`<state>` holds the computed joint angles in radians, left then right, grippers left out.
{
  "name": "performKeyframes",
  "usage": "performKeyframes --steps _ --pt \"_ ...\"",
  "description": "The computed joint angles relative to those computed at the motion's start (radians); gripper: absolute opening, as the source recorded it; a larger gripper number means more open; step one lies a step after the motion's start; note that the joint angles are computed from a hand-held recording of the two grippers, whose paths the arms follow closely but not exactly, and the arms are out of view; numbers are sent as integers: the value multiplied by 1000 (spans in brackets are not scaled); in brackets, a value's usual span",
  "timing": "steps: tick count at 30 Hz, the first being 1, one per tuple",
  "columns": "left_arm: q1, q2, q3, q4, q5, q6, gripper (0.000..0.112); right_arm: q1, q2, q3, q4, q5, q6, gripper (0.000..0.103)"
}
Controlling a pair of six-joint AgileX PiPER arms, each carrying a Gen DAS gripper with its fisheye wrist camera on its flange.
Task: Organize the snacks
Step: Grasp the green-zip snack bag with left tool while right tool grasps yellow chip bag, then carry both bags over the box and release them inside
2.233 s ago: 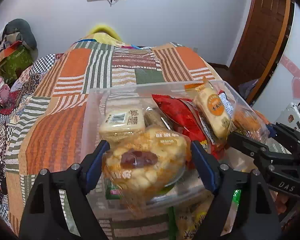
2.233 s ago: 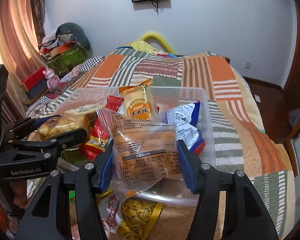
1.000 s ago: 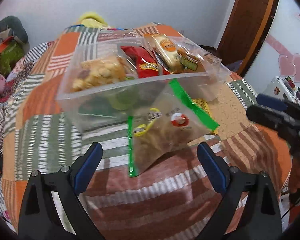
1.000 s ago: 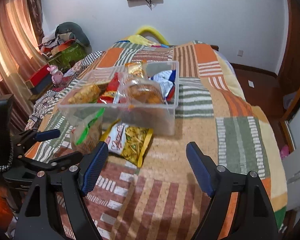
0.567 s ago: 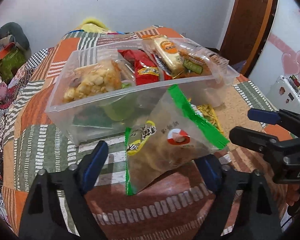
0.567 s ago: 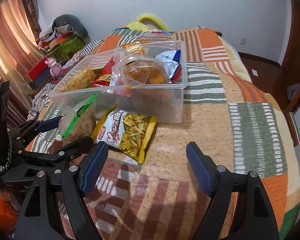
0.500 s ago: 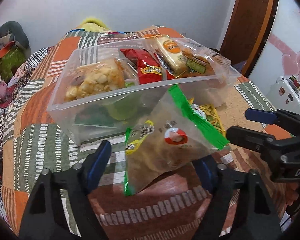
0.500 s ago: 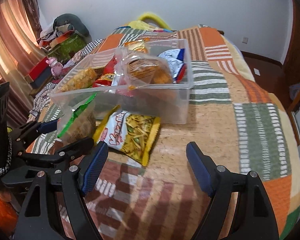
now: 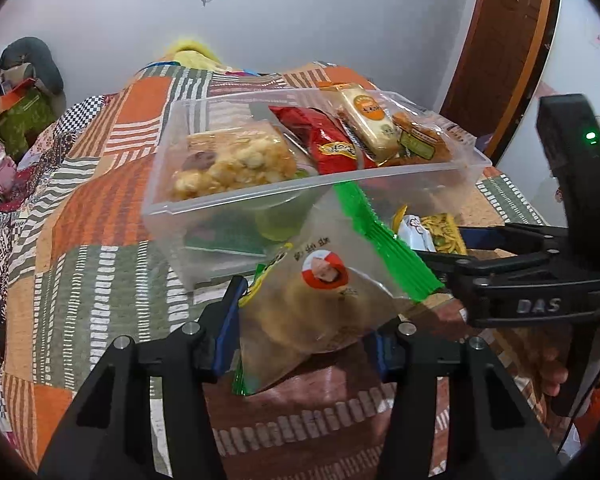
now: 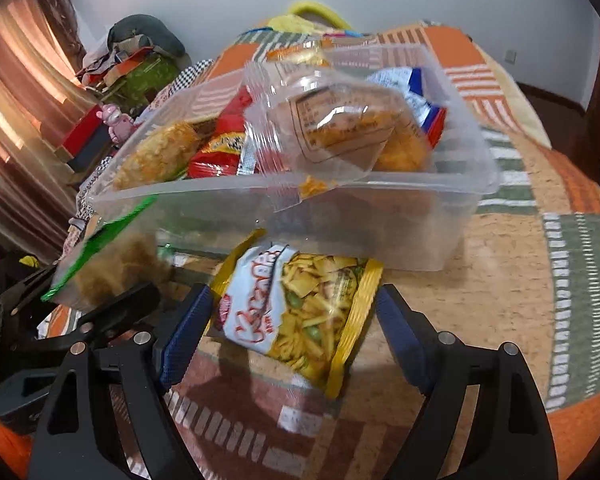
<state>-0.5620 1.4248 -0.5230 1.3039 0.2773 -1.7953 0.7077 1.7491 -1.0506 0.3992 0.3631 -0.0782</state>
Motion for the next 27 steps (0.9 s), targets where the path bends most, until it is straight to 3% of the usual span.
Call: performKeyframes --steps 5,7,9,12,17,20,27 --pt "4 -15 18 19 -1 -25 52 43 6 -3 -164 -13 137 83" --pt "3 -14 16 21 0 -31 52 32 0 -1 -107 -13 69 73" --pt "1 -15 16 16 3 -27 52 23 -5 2 -45 -8 3 50" --pt "-4 -29 19 -25 10 11 52 10 -32 32 55 -14 -94 42" --pt "-34 -91 26 -82 52 66 51 9 -94 72 71 -30 -120 28" --pt "-55 -143 24 -133 88 117 51 31 -128 87 -64 -49 5 26" --pt "-79 -245 0 -213 166 225 51 52 -205 108 -170 -66 107 25"
